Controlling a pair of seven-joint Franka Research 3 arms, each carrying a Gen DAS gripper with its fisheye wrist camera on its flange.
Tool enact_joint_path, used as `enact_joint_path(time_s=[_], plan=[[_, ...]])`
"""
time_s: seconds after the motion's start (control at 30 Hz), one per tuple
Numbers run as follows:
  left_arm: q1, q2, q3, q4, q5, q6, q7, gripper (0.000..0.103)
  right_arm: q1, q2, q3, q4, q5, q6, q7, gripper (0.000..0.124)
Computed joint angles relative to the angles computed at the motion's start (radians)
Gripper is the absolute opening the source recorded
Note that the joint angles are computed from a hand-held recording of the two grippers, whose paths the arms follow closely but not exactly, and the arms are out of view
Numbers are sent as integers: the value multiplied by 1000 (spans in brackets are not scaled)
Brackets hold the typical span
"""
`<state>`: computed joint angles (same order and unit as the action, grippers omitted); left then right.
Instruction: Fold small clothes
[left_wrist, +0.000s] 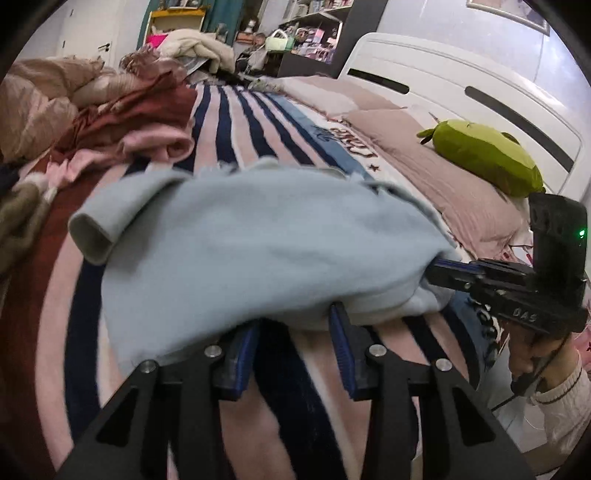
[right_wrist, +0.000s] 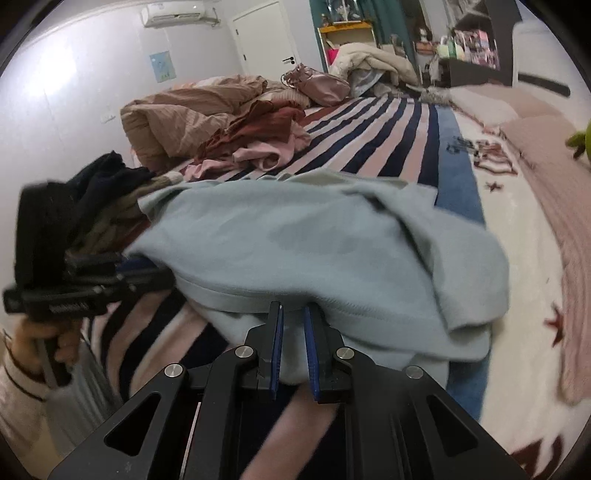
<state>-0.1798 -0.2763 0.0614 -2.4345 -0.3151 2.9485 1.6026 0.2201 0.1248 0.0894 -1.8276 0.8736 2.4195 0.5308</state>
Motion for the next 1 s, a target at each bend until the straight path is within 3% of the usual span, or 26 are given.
enact_joint_path(time_s=[0.1, 0.23, 0.37, 0.5, 0.67, 0.77, 0.93, 1.0], plan=[[14, 33, 2, 59, 17, -44, 25, 35, 8, 47, 1, 66, -56, -8, 54, 7], [-75, 27, 102, 129, -245, -154, 274, 38, -5, 92, 9, 146, -75, -38, 73, 7], [21, 39, 42, 176, -153, -250, 252, 38, -10, 160, 14, 251, -131, -78, 118, 6], [37, 53, 60, 236, -300, -353, 367, 38, -2, 245, 20, 379, -211, -97, 194, 6], [134, 85, -3, 307, -192, -406, 330, 40, 9, 354, 25, 544, -310, -127, 260, 6], [186, 125, -45, 358, -69, -381, 271, 59, 27, 441, 19, 678, -383, -152, 320, 6], [244, 228, -79, 466, 105, -389, 169, 59, 53, 571, 5, 890, -490, -184, 400, 8], [255, 242, -83, 484, 70, -405, 227, 59, 34, 602, 24, 959, -489, -225, 404, 10]])
